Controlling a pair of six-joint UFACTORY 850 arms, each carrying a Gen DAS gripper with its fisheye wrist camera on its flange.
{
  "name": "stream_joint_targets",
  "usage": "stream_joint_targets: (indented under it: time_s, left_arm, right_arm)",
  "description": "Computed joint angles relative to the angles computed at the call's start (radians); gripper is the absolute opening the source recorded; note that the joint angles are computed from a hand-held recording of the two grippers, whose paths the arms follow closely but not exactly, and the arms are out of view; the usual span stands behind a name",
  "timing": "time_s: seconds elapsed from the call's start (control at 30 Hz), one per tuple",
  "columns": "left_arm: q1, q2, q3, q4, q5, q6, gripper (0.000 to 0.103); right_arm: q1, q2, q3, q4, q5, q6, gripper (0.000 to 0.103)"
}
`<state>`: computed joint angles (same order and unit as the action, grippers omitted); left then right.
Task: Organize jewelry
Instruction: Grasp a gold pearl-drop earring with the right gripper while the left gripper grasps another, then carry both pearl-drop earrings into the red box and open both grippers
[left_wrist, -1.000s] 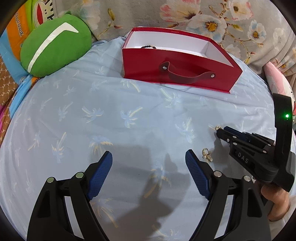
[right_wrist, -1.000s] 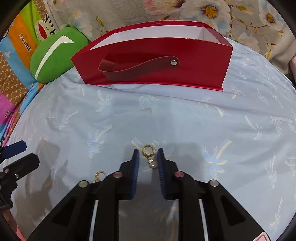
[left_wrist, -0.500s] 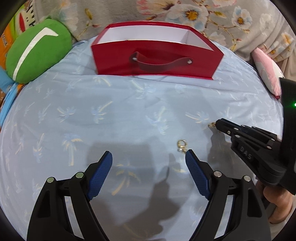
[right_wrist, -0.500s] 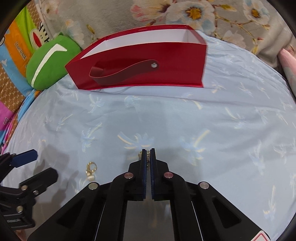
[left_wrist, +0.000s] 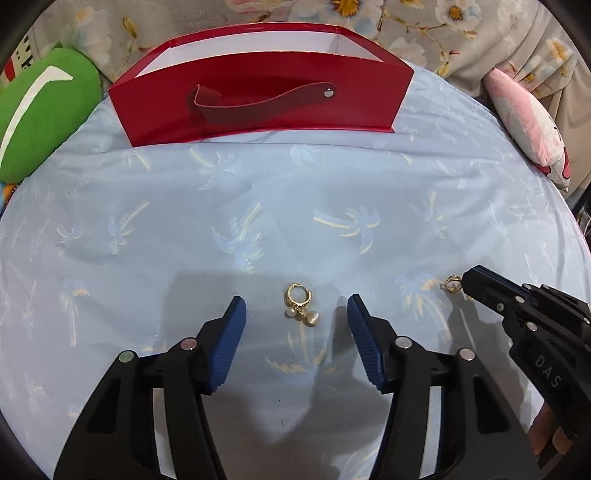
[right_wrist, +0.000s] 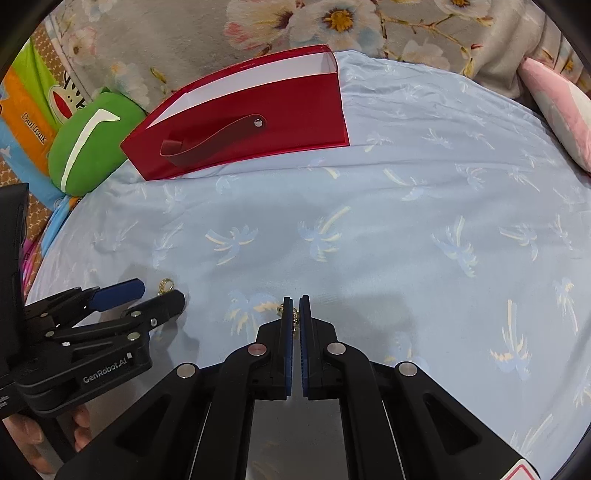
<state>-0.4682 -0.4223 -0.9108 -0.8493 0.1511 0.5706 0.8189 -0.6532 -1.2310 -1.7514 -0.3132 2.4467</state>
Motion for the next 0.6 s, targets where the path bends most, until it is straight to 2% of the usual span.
stream_joint_targets:
  time_s: [0.13,0.2,0.27,0.4,0.53,0.6]
  left_arm:
    - [-0.002,0.002,0.008,-0.004,0.025,0.005,0.038]
    - [0.007,0.005,0.012,0.051,0.021,-0.048,0.020]
    - [0.017,0.007,0.014,0.100,0.009,-0.094,0.010]
    - [0.034,0.014,0.023,0.267,-0.011,-0.262,0.008]
    - [0.037,0.019,0.028,0.300,-0.020,-0.297,0.003]
    - [0.038,0.021,0.031,0.313,-0.019,-0.314,0.003]
  right_arm:
    - [0.001,-0.001,0.002,-0.025,0.010,0.029,0.002]
    - [0.002,-0.003,0.004,-0.037,0.014,0.041,0.002]
    - [0.003,-0.005,0.005,-0.042,0.017,0.047,0.002]
    - [0.006,-0.001,0.017,-0.066,0.018,0.074,0.002]
    - [0.009,0.001,0.019,-0.033,0.011,0.022,0.002]
    - [0.015,0.001,0.019,-0.012,-0.014,-0.003,0.006]
